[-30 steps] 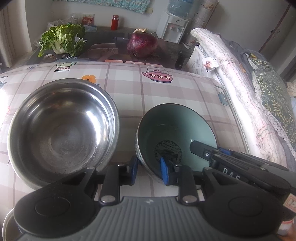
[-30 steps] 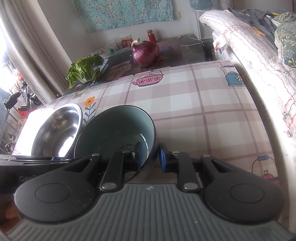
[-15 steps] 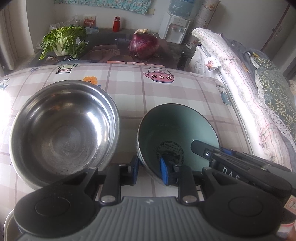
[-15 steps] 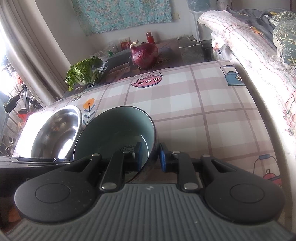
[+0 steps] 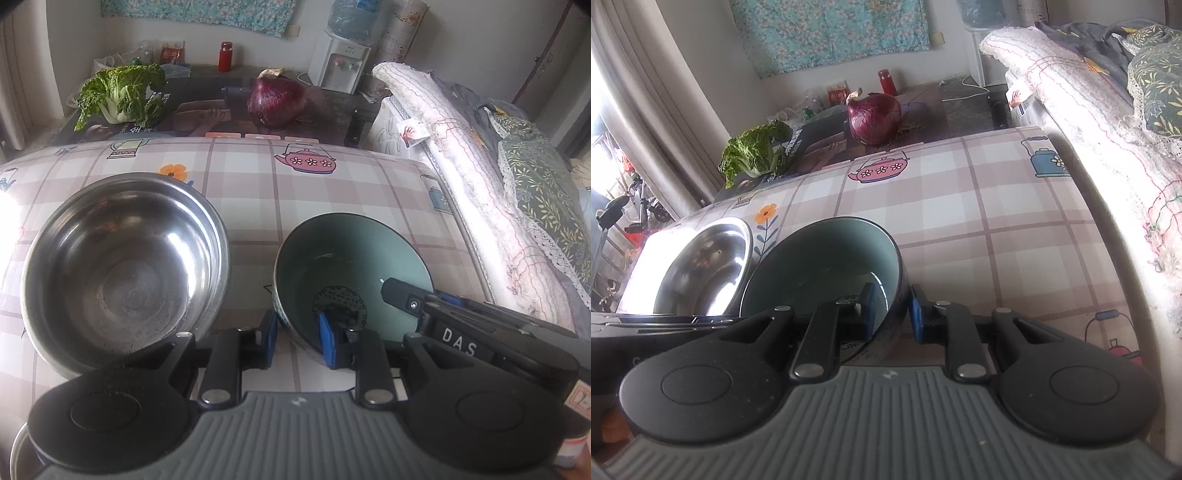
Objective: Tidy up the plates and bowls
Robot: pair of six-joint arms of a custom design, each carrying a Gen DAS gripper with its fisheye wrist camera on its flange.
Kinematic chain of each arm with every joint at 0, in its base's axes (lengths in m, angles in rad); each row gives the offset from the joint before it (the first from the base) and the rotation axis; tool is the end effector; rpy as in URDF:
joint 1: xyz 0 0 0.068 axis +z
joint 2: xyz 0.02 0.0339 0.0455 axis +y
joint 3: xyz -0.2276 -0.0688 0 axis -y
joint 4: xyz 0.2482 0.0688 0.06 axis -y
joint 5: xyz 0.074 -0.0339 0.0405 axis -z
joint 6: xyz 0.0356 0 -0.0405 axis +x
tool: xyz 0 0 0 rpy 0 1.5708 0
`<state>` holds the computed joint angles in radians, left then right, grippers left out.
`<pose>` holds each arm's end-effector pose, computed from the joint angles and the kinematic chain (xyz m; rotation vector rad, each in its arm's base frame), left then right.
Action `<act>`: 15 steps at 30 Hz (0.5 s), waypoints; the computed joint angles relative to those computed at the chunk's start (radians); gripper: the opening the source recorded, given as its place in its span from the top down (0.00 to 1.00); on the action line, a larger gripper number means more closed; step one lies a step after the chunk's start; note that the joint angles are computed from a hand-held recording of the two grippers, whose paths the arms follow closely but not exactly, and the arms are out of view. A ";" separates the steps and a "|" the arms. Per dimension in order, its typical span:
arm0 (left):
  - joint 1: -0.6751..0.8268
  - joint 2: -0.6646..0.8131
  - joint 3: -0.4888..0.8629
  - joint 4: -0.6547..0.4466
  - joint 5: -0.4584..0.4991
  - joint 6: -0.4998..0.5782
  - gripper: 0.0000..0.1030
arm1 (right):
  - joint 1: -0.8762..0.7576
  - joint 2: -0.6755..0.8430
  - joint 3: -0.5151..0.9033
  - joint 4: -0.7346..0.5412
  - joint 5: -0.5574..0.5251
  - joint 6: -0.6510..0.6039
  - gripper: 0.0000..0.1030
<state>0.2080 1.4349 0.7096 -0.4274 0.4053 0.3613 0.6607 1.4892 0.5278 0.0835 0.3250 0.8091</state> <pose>0.2554 0.0395 0.1217 0.3131 2.5920 -0.3590 0.2135 0.1515 0.0883 0.3200 2.3864 0.2895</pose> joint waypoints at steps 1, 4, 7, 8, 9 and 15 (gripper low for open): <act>0.000 -0.004 -0.001 0.000 0.001 0.001 0.76 | -0.001 -0.004 -0.001 -0.002 0.002 -0.001 0.83; 0.004 -0.019 -0.005 -0.002 0.006 0.005 0.76 | 0.000 -0.016 -0.002 -0.010 0.009 -0.002 0.82; 0.010 -0.028 -0.002 -0.010 0.015 0.007 0.76 | 0.005 -0.031 -0.004 -0.019 0.016 0.000 0.82; 0.012 -0.032 -0.002 -0.012 0.018 0.008 0.76 | 0.007 -0.036 -0.004 -0.024 0.019 0.001 0.82; 0.014 -0.037 -0.001 -0.016 0.021 0.009 0.76 | 0.009 -0.040 -0.003 -0.027 0.022 0.002 0.82; 0.026 -0.069 0.001 -0.033 0.039 0.015 0.76 | 0.017 -0.072 0.003 -0.055 0.039 0.002 0.82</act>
<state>0.2340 1.3656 0.7102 -0.4604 0.4445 0.3762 0.6775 1.4176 0.5309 0.0284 0.3639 0.8115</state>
